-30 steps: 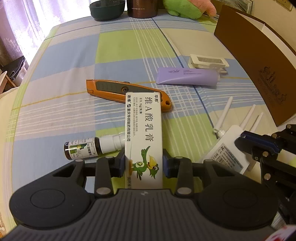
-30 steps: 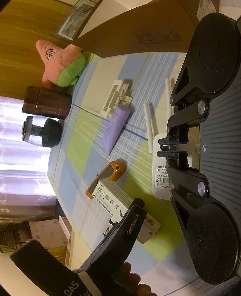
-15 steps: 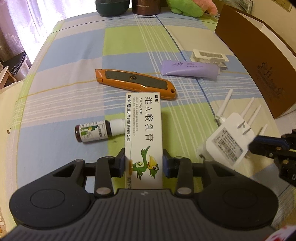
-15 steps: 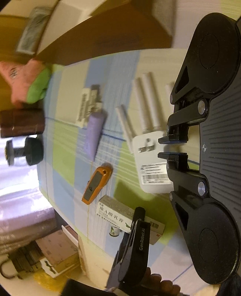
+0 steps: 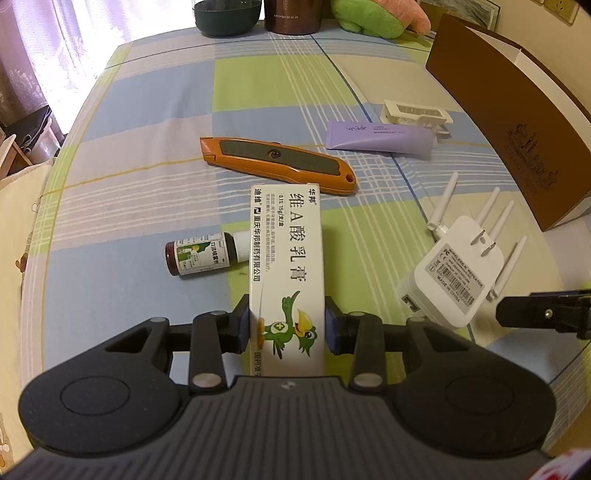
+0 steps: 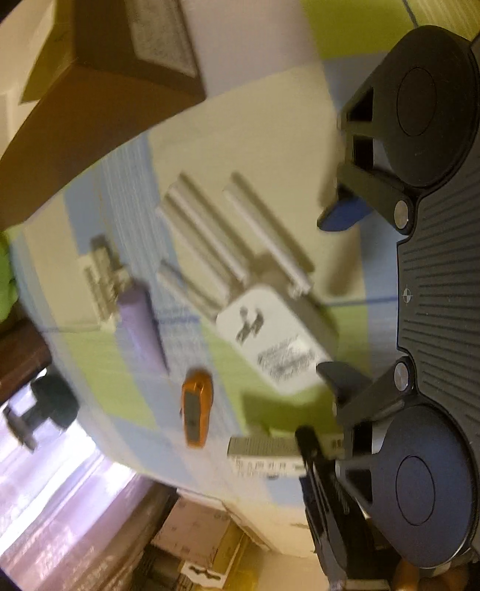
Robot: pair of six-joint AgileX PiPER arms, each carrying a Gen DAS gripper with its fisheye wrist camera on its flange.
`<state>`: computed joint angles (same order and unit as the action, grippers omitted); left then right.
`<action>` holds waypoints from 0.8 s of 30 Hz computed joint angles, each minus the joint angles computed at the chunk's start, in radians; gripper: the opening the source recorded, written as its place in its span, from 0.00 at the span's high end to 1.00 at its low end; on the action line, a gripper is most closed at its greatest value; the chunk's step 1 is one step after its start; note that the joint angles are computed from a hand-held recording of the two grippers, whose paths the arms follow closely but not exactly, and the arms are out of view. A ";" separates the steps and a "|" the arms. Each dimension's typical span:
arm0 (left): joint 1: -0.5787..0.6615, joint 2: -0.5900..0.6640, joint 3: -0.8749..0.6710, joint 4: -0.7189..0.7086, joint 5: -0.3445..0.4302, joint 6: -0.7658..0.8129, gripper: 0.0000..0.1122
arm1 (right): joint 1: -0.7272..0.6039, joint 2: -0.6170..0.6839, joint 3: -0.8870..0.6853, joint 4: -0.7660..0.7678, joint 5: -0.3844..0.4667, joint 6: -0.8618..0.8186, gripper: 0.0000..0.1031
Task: Organize rigid objects
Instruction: 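Grasp the white medicine box with the left tool while the right tool lifts the repeater, then carry the medicine box with the left tool and repeater with the right tool toward the brown box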
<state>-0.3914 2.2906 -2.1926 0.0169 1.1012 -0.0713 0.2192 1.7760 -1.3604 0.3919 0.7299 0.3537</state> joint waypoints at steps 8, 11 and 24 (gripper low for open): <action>0.012 -0.016 0.032 -0.032 -0.012 0.053 0.70 | 0.110 0.122 -0.137 -0.137 0.029 0.099 0.28; 0.016 -0.020 0.042 -0.046 -0.016 0.075 0.70 | 0.140 0.117 -0.143 -0.297 0.048 0.174 0.27; 0.017 0.030 -0.040 -0.098 0.014 0.133 0.70 | 0.022 -0.026 -0.030 -0.326 0.061 0.283 0.27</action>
